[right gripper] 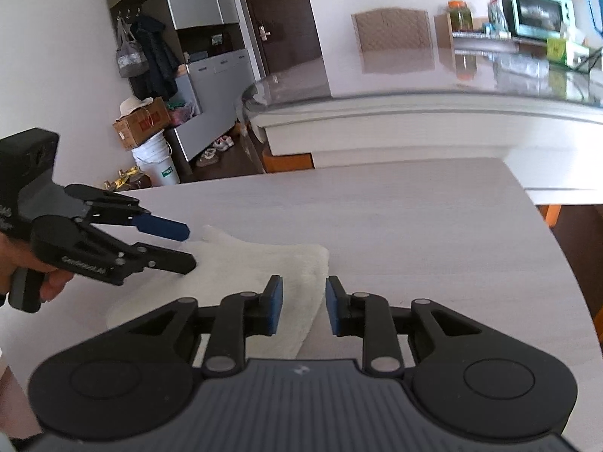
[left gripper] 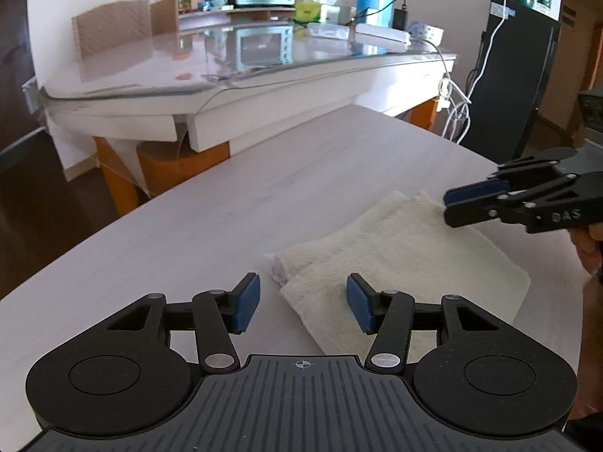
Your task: Fold towel
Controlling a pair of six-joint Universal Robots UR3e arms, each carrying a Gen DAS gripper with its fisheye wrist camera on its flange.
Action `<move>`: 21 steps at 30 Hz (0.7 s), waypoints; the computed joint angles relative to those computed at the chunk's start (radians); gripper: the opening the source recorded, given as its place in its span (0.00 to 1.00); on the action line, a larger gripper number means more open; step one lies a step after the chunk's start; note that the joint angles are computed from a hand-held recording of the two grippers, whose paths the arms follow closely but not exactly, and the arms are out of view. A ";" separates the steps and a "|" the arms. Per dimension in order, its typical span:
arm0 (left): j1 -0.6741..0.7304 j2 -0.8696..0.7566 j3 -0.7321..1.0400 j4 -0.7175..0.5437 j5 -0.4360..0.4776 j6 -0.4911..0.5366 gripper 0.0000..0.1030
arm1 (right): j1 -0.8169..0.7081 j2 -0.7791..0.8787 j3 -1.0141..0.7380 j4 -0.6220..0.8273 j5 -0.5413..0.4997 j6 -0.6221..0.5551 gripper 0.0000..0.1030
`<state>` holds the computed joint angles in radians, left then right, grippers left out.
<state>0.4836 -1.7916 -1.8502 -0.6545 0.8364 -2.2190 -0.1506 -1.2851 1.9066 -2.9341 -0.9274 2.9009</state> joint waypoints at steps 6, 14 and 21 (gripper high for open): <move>0.036 -0.002 -0.017 -0.029 -0.056 0.093 0.56 | -0.020 0.048 -0.057 0.066 0.077 0.032 0.24; 0.086 0.022 0.009 -0.168 -0.155 0.325 0.68 | -0.053 -0.027 0.069 -0.066 0.175 -0.089 0.10; 0.053 0.018 0.049 -0.217 -0.149 0.429 0.69 | -0.010 -0.107 0.125 -0.076 0.055 -0.190 0.11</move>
